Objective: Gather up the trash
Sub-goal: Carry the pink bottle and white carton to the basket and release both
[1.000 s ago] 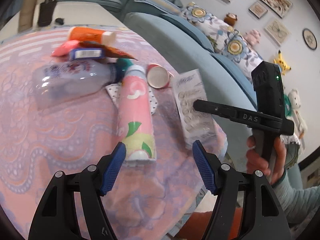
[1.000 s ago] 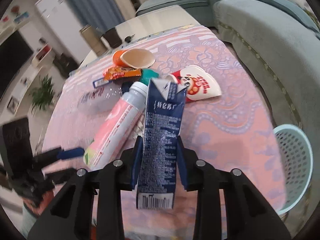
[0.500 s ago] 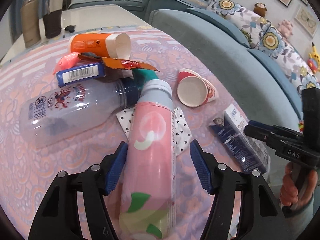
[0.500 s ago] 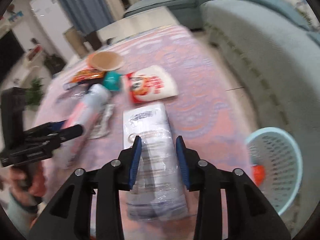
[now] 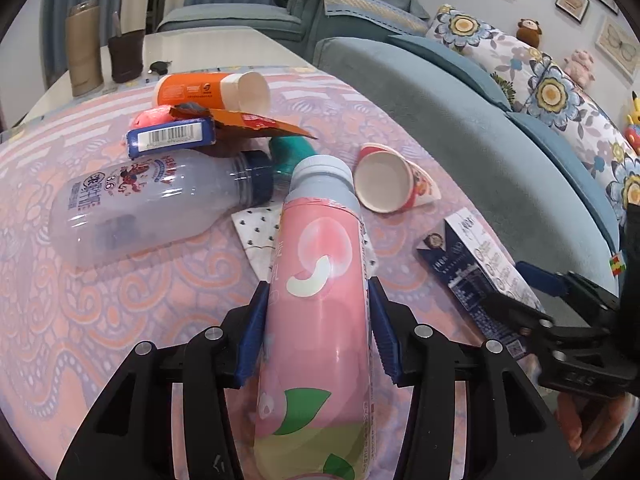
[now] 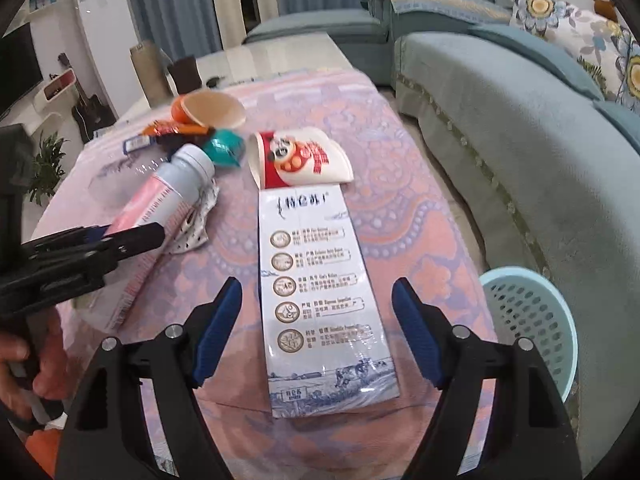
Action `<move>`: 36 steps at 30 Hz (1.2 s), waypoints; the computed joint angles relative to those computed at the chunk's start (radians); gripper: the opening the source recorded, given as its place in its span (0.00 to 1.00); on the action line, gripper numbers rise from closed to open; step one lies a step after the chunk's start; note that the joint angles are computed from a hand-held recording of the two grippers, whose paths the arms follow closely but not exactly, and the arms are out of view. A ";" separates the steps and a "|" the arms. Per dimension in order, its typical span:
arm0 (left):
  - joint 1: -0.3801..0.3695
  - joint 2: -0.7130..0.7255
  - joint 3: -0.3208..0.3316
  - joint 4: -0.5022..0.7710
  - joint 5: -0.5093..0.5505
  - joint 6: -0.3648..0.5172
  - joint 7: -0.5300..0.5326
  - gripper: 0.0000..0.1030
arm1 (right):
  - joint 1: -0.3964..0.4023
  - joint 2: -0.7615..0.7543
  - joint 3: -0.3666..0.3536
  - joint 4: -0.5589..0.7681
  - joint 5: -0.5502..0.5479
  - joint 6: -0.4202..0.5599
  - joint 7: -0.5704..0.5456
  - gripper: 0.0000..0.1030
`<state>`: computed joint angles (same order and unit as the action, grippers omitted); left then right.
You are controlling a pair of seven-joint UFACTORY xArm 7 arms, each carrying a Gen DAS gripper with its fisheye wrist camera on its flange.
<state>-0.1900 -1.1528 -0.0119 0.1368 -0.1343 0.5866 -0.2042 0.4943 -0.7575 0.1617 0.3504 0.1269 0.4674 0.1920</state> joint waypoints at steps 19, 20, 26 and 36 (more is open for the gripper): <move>-0.094 -0.071 -0.098 0.077 0.009 -0.060 -0.094 0.45 | -0.091 -0.187 0.030 0.004 -0.096 0.033 0.076 0.49; -0.104 -0.056 -0.106 0.094 0.011 -0.074 -0.099 0.45 | -0.102 -0.209 0.024 0.002 -0.099 0.041 0.077 0.49; -0.164 0.125 -0.174 0.237 0.022 -0.197 -0.146 0.45 | -0.217 -0.362 -0.044 -0.012 -0.126 0.103 0.055 0.49; -0.258 0.512 -0.231 0.432 0.047 -0.371 -0.196 0.45 | -0.441 -0.415 -0.203 -0.079 -0.127 0.156 -0.052 0.49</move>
<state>-0.4484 -0.6412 -0.2427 0.5690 -0.0876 0.2151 -0.4001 0.0532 -1.1721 -0.0418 0.2713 -0.0004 0.6230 0.1401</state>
